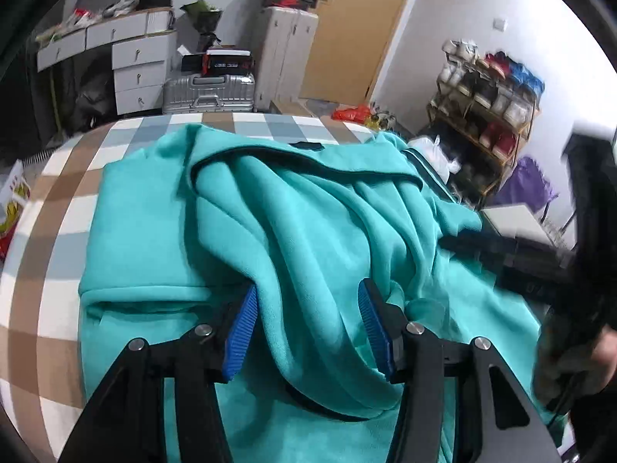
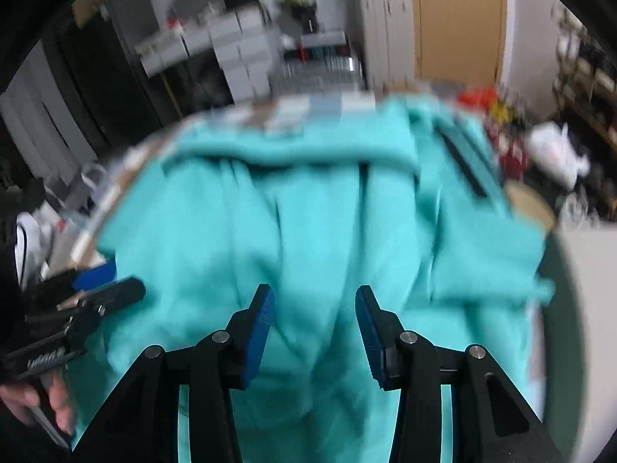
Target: Fold large clothes
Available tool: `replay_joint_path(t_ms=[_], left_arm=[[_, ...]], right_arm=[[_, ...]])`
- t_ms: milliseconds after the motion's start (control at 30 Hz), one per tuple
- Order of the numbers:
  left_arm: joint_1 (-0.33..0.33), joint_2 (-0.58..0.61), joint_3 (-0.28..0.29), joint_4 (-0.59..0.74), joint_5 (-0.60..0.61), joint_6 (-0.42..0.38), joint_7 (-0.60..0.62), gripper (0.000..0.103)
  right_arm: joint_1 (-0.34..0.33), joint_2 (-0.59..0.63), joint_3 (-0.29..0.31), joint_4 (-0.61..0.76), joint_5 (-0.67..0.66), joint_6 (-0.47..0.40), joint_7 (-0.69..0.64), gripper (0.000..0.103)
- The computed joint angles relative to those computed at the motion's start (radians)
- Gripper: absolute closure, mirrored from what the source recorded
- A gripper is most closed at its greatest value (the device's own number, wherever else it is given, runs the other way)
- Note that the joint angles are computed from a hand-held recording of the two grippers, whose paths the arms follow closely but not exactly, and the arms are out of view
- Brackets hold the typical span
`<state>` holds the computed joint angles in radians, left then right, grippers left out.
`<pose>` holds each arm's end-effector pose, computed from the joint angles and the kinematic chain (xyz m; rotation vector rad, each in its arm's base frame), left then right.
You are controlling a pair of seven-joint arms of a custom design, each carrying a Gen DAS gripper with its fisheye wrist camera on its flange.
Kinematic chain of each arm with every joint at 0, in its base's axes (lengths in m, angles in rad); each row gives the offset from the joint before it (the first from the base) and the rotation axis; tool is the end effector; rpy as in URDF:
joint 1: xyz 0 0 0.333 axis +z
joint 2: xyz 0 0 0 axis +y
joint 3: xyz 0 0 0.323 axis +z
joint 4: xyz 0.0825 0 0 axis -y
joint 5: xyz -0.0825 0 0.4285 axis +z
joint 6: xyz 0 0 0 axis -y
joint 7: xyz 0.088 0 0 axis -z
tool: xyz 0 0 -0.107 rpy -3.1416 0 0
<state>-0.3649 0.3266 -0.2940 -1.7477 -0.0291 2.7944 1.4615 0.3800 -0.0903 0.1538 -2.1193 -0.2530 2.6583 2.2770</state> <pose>0.5934 -0.4287 0.4644 -1.4406 2.3622 -1.0359 0.5185 0.3171 0.5103 -1.8064 1.7745 -0.3901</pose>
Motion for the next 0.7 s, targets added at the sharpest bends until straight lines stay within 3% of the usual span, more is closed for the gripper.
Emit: replay_joint_path(t_ms=[100, 133, 167, 233, 267, 300, 333, 367, 433, 500, 567, 700], left_arm=[[-0.03, 0.101, 0.024, 0.116, 0.041, -0.192, -0.033, 0.052], [-0.025, 0.124, 0.022, 0.125, 0.031, -0.215, -0.039, 0.053], [-0.027, 0.111, 0.026, 0.109, 0.037, -0.181, -0.035, 0.049], [-0.04, 0.124, 0.04, 0.129, 0.077, -0.214, -0.045, 0.049], [-0.029, 0.123, 0.031, 0.125, 0.064, -0.215, -0.035, 0.049], [-0.007, 0.122, 0.015, 0.117, 0.03, -0.21, -0.017, 0.049], [0.012, 0.123, 0.001, 0.114, -0.002, -0.21, 0.001, 0.049], [0.018, 0.124, -0.002, 0.119, -0.019, -0.212, 0.004, 0.049], [0.03, 0.108, -0.007, 0.099, -0.047, -0.192, 0.014, 0.049], [0.023, 0.1, 0.008, 0.083, -0.035, -0.16, 0.003, 0.049], [0.019, 0.099, 0.013, 0.085, -0.022, -0.18, 0.006, 0.049], [0.028, 0.117, 0.008, 0.107, -0.031, -0.204, 0.021, 0.048]], right_arm=[[0.0, 0.038, -0.006, 0.041, 0.026, 0.001, -0.03, 0.054], [0.003, 0.06, -0.01, 0.06, 0.055, -0.018, -0.052, 0.054], [0.008, 0.094, -0.012, 0.079, 0.11, -0.061, -0.09, 0.054], [0.015, 0.145, -0.008, 0.08, 0.168, -0.125, -0.119, 0.052], [0.034, 0.132, -0.018, 0.064, 0.106, -0.085, -0.089, 0.053], [0.038, 0.128, -0.013, 0.067, 0.106, -0.101, -0.117, 0.053], [0.038, 0.125, -0.012, 0.085, 0.136, -0.14, -0.155, 0.054], [0.036, 0.114, -0.014, 0.084, 0.174, -0.134, -0.183, 0.063], [0.025, 0.079, -0.023, 0.081, 0.238, -0.07, -0.211, 0.066], [0.012, 0.092, -0.031, 0.137, 0.148, -0.063, -0.141, 0.064], [0.005, 0.149, -0.039, 0.248, 0.065, -0.124, -0.094, 0.064], [0.011, 0.293, -0.064, 0.444, 0.049, -0.24, -0.057, 0.064]])
